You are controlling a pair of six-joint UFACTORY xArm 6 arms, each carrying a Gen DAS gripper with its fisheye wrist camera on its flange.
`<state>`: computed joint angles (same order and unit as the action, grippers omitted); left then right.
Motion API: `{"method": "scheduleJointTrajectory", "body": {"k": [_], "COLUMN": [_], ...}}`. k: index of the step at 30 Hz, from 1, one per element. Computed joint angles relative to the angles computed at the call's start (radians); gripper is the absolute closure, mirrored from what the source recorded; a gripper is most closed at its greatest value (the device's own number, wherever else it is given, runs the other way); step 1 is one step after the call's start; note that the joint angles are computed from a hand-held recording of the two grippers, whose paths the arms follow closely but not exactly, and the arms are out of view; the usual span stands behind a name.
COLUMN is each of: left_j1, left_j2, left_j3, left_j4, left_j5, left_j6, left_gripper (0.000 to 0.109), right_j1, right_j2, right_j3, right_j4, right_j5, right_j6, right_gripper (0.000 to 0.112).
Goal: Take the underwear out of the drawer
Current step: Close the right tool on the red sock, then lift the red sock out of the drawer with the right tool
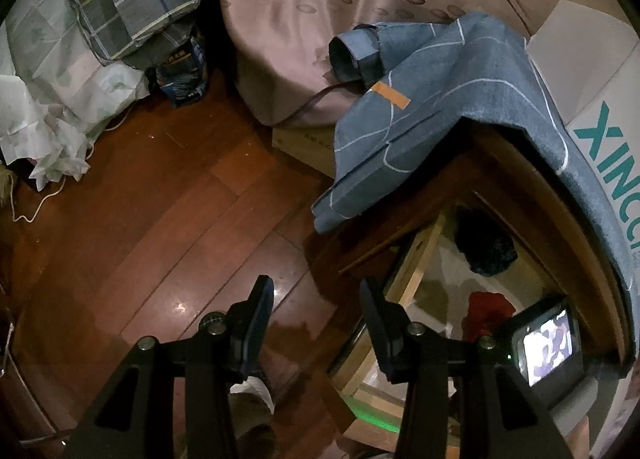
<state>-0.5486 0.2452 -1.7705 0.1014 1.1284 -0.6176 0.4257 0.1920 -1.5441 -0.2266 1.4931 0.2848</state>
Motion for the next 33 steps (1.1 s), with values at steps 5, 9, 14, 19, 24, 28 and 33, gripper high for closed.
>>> {"method": "scheduleJointTrajectory", "body": {"k": [5,9,14,19,24,28,33], "left_j1": [-0.001,-0.006,-0.009,-0.011,-0.012,-0.014,-0.018], "left_j2": [0.008,0.011,0.014,0.019,0.023,0.026,0.027], "left_j3": [-0.01,-0.015,-0.019,-0.025,-0.029,-0.034,-0.032], "left_j4": [-0.003,-0.002,-0.004,-0.002,0.001,-0.005,0.001], "left_j5": [0.008,0.01,0.018,0.024,0.029,0.039,0.04], "left_j6": [0.0,0.014,0.02,0.02,0.022,0.026,0.033], "left_gripper": [0.063,0.063,0.063,0.063,0.063,0.063,0.063], "right_j1": [-0.027,-0.041,-0.072,-0.074,-0.076,-0.101,-0.129], "right_j2": [0.014,0.03,-0.024,-0.053,-0.073,-0.062,-0.072], "right_j3": [-0.008,-0.022,0.061,0.1,0.128,0.114,0.138], "right_j4": [0.023,0.036,0.069,0.074,0.069,0.099,0.116], "right_j5": [-0.011,-0.012,-0.081,-0.089,-0.108,-0.097,-0.123], "right_j6": [0.003,-0.024,-0.076,-0.108,-0.13,-0.134,-0.148], "right_gripper": [0.048,0.048,0.058,0.071,0.071,0.069,0.076]}}
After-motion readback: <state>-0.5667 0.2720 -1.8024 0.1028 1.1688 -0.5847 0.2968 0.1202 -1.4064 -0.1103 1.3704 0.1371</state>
